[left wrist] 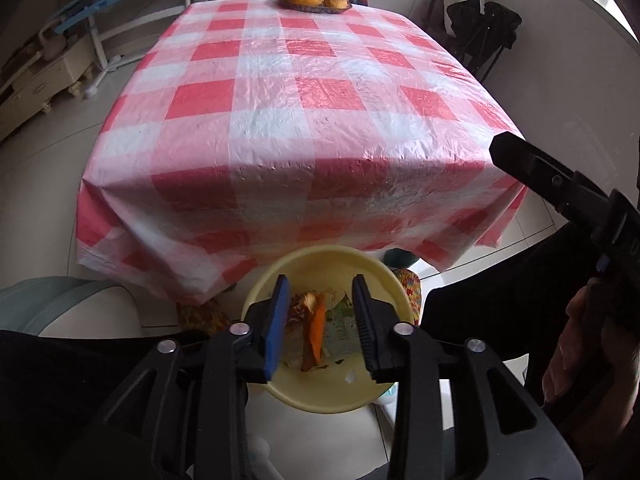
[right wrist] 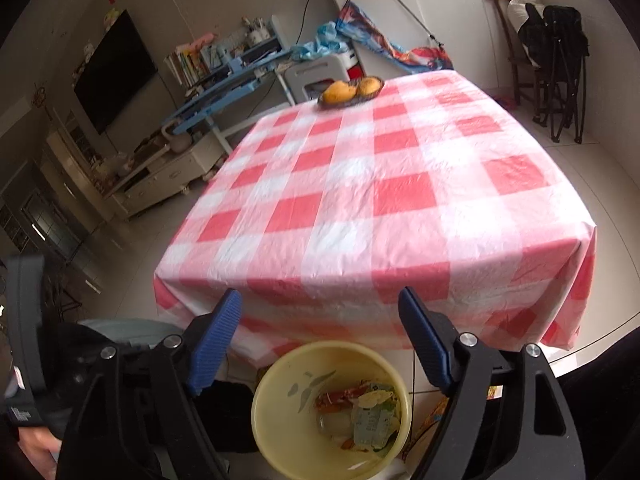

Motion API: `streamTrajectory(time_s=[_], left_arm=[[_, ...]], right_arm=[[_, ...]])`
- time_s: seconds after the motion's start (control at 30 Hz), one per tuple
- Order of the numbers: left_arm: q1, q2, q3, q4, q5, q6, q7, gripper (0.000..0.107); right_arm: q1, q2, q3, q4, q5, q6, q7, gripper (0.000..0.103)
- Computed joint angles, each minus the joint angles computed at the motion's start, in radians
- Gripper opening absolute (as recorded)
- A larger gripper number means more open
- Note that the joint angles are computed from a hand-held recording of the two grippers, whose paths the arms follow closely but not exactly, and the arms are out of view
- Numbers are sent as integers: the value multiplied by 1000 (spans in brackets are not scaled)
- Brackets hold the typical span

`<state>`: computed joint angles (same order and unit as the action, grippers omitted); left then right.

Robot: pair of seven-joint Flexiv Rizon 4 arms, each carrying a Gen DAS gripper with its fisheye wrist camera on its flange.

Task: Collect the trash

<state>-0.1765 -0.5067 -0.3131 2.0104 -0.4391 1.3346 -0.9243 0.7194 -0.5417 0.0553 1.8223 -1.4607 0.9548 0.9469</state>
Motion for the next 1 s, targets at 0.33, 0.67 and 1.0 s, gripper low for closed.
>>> streamTrajectory(time_s=[0.33, 0.67, 1.0], left_arm=[[205, -35, -263, 73, -36, 388, -72, 88], [114, -34, -140, 61, 98, 605, -170, 95], [118, -8, -84, 54, 229, 642, -324, 95]], right_arm=[[17, -15, 0, -12, 64, -73, -42, 87], [71, -5, -2, -26, 96, -210, -132, 90], [139, 44, 4, -59, 0, -440, -233, 94]])
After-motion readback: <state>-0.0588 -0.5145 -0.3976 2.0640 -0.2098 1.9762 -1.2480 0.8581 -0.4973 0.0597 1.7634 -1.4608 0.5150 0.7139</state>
